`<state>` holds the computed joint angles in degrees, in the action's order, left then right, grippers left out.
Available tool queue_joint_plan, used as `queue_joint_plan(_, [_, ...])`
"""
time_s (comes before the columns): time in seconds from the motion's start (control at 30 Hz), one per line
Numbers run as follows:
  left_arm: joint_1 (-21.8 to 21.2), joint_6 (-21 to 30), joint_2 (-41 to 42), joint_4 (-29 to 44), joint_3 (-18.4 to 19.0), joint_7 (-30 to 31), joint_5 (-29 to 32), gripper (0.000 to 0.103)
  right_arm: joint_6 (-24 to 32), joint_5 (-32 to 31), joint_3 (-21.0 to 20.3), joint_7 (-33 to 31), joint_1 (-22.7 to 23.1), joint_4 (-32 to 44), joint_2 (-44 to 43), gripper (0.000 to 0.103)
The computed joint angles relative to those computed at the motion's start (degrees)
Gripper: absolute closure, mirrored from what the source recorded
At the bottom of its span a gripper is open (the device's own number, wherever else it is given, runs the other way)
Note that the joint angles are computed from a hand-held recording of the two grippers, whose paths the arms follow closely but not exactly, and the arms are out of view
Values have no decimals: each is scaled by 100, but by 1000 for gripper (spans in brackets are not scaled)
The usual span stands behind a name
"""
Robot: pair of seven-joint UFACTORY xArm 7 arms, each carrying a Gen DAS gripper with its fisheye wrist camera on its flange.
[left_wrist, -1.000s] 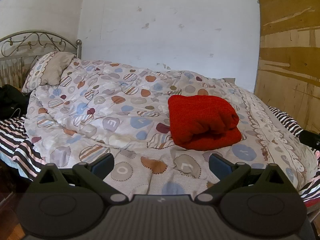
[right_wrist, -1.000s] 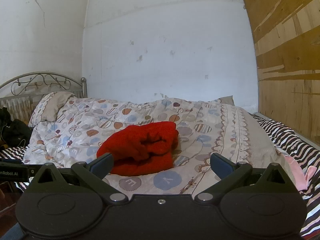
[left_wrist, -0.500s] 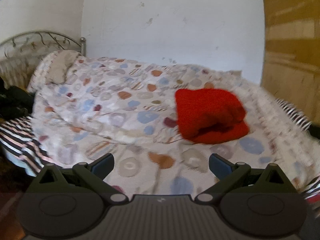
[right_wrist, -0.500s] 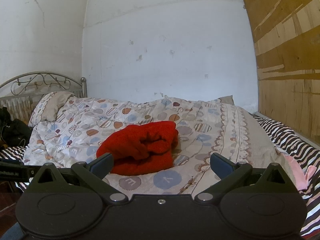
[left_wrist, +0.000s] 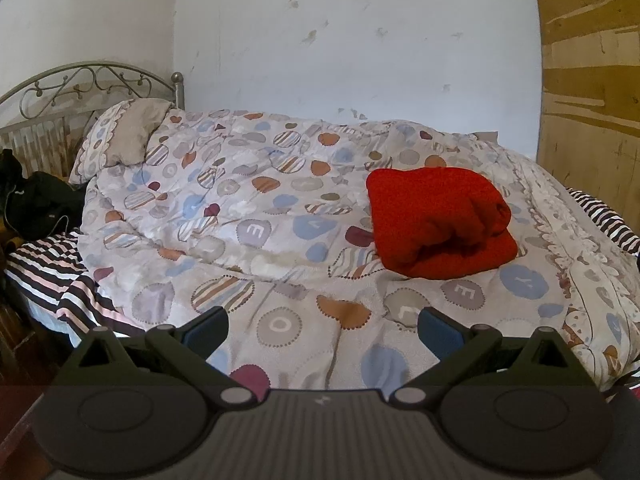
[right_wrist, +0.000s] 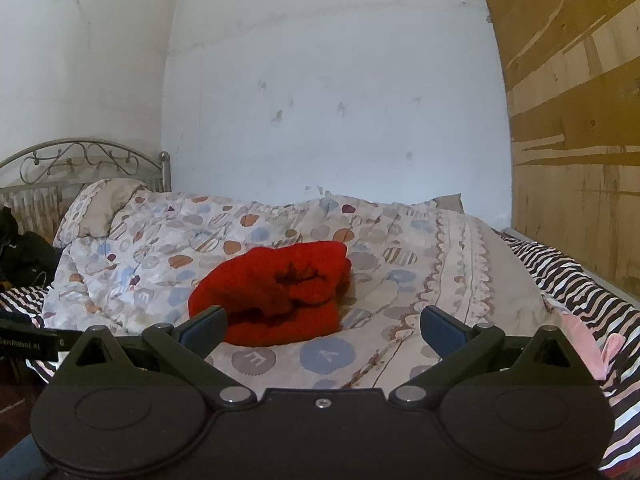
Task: Fold small clothes
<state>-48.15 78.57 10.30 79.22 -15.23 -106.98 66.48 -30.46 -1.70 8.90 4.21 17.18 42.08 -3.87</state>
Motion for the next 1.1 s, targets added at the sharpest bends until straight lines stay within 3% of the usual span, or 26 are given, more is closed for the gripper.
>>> queue_joint_plan(0.7, [-16, 105, 88, 106, 72, 36, -184, 0, 73, 188, 44, -150, 11, -33, 12, 0])
queue_joint_plan(1.1, [1, 87, 65, 72, 57, 1, -179, 0, 97, -47, -25, 33, -7, -35, 30, 0])
